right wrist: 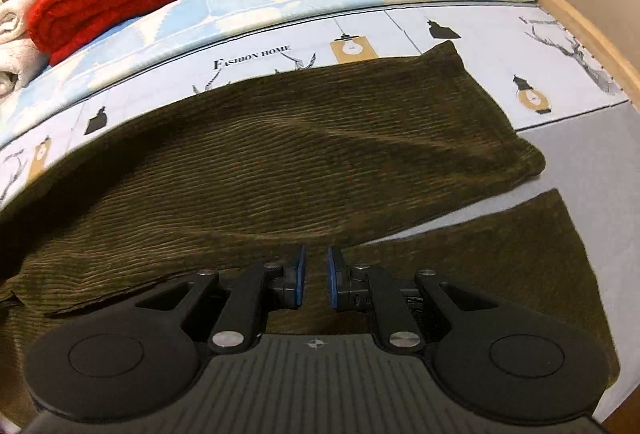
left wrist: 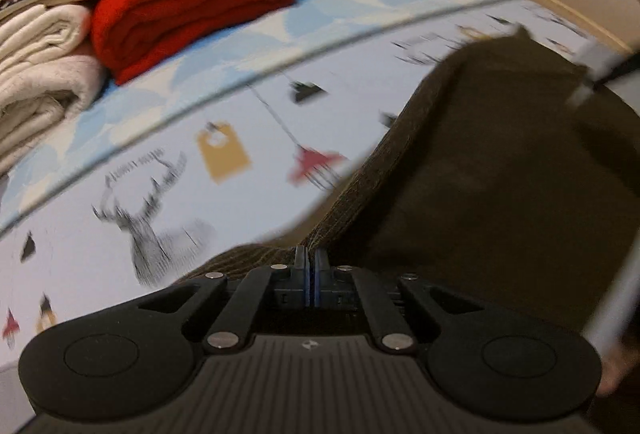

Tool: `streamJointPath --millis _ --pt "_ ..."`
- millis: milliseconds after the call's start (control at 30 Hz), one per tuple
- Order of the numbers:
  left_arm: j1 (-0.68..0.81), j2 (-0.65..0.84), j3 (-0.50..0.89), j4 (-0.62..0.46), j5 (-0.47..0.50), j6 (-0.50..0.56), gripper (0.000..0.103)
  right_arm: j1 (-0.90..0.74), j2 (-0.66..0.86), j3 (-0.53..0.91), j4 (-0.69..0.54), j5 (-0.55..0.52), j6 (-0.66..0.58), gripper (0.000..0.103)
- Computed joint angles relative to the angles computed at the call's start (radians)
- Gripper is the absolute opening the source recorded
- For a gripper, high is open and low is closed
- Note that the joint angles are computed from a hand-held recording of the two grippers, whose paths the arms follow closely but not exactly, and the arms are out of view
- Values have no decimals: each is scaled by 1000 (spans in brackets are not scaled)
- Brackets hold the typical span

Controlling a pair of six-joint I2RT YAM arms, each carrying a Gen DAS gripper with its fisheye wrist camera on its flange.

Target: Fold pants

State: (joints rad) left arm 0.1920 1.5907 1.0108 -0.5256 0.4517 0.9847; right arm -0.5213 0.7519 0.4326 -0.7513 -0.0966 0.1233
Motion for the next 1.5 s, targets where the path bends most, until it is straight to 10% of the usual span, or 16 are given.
streamJointPath --millis 200,300,400,567,633,700,800,933,1333,1500 --pt "125 -103 -142 -173 -37 174 4 22 -74 2 -72 14 7 12" --pt "261 45 42 -306 79 -48 35 -31 -62 -3 -77 4 -14 12" --pt "340 273 257 -468 102 -263 37 -126 -45 -4 -73 -57 -41 12" --pt "317 468 389 -496 -13 -475 44 -238 -20 -11 -23 -130 -47 13" --pt "302 488 402 -474 -12 -530 73 -283 -5 -11 5 -173 -47 13" --pt "282 491 404 -437 -25 -587 77 -325 19 -12 52 -212 -35 13" --pt "283 514 447 -435 -1 -676 72 -378 82 -16 149 -247 13 21" --pt "280 442 392 -281 -52 -759 17 -424 251 -20 316 -299 88 25" --pt "267 525 499 -341 -36 -840 19 -288 716 8 790 -213 268 29" --pt "256 560 530 -373 -60 -834 36 -274 869 43 892 -210 333 29"
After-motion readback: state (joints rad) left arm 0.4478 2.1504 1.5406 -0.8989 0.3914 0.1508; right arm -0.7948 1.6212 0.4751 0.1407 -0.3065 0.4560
